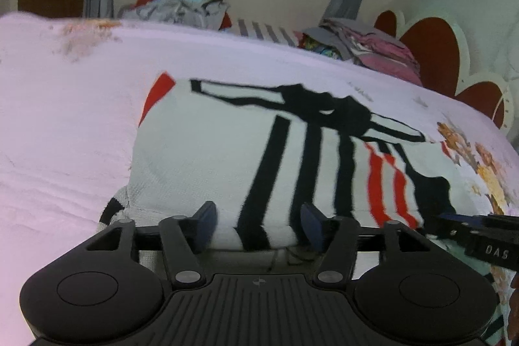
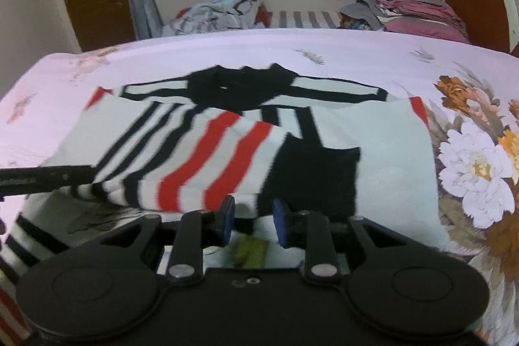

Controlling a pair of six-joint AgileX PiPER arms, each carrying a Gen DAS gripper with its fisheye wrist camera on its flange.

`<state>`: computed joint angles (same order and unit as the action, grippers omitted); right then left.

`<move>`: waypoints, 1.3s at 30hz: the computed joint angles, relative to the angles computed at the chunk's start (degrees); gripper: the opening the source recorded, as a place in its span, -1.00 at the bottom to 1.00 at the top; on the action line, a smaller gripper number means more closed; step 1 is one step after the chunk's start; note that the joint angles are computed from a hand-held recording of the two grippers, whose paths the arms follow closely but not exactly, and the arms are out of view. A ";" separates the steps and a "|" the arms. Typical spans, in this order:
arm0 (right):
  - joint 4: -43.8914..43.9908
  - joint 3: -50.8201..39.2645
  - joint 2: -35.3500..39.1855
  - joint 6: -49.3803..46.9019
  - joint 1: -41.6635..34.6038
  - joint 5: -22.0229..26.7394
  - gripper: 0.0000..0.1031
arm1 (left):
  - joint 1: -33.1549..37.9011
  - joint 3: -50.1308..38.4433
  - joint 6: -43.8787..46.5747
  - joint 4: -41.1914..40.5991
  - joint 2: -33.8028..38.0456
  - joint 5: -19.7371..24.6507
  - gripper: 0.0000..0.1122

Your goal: Fold small clothes

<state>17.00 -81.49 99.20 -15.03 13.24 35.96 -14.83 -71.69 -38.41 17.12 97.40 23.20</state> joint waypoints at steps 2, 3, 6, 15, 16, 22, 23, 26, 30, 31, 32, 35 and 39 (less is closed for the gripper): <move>2.16 1.16 -1.15 -2.50 0.50 0.61 -0.48 | -1.55 0.03 -1.00 1.24 -0.87 1.02 0.08; 2.94 1.78 -1.71 -3.64 0.83 0.94 -0.48 | -2.36 0.24 -1.76 1.71 -1.34 1.50 0.08; 5.51 3.95 -3.33 -6.81 1.29 2.30 -0.48 | -4.50 1.72 -3.80 2.13 -2.62 2.17 0.08; 4.73 12.76 -8.27 -13.78 -0.08 1.38 -0.44 | -13.03 9.09 -18.63 20.75 -4.30 6.22 0.09; 4.35 13.29 -8.75 -14.18 -0.53 1.18 -0.44 | -13.53 10.25 -19.09 22.27 -5.09 6.61 0.09; 3.83 17.00 -11.90 -14.80 -4.36 0.48 -0.43 | -13.39 15.33 -19.55 21.80 -10.94 9.41 0.10; 3.60 17.52 -12.33 -14.45 -4.81 0.36 -0.43 | -13.32 16.03 -19.19 21.55 -11.67 9.52 0.10; 0.49 18.73 -14.18 -10.25 -5.20 0.65 -0.43 | -13.21 16.12 -17.77 20.13 -12.53 10.71 0.11; 0.65 20.62 -18.35 -6.63 -4.80 1.82 -0.39 | -14.24 16.54 -16.22 19.21 -14.57 11.12 0.11; -0.29 21.34 -19.64 -4.65 -3.88 1.75 -0.37 | -14.84 16.89 -16.21 19.72 -15.12 11.09 0.11; -1.25 22.00 -20.85 -2.78 -2.86 1.79 -0.35 | -15.53 17.27 -16.06 19.99 -15.81 11.29 0.11; -4.04 24.05 -24.21 2.47 1.11 2.19 -0.33 | -17.00 18.72 -15.00 18.54 -18.09 10.84 0.11; -11.17 26.96 -27.69 11.95 8.74 2.57 -0.31 | -19.73 22.24 -14.35 17.28 -21.12 10.75 0.13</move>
<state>5.83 -54.53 71.51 -3.08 21.98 38.53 -34.56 -49.45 -52.76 34.41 76.28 33.95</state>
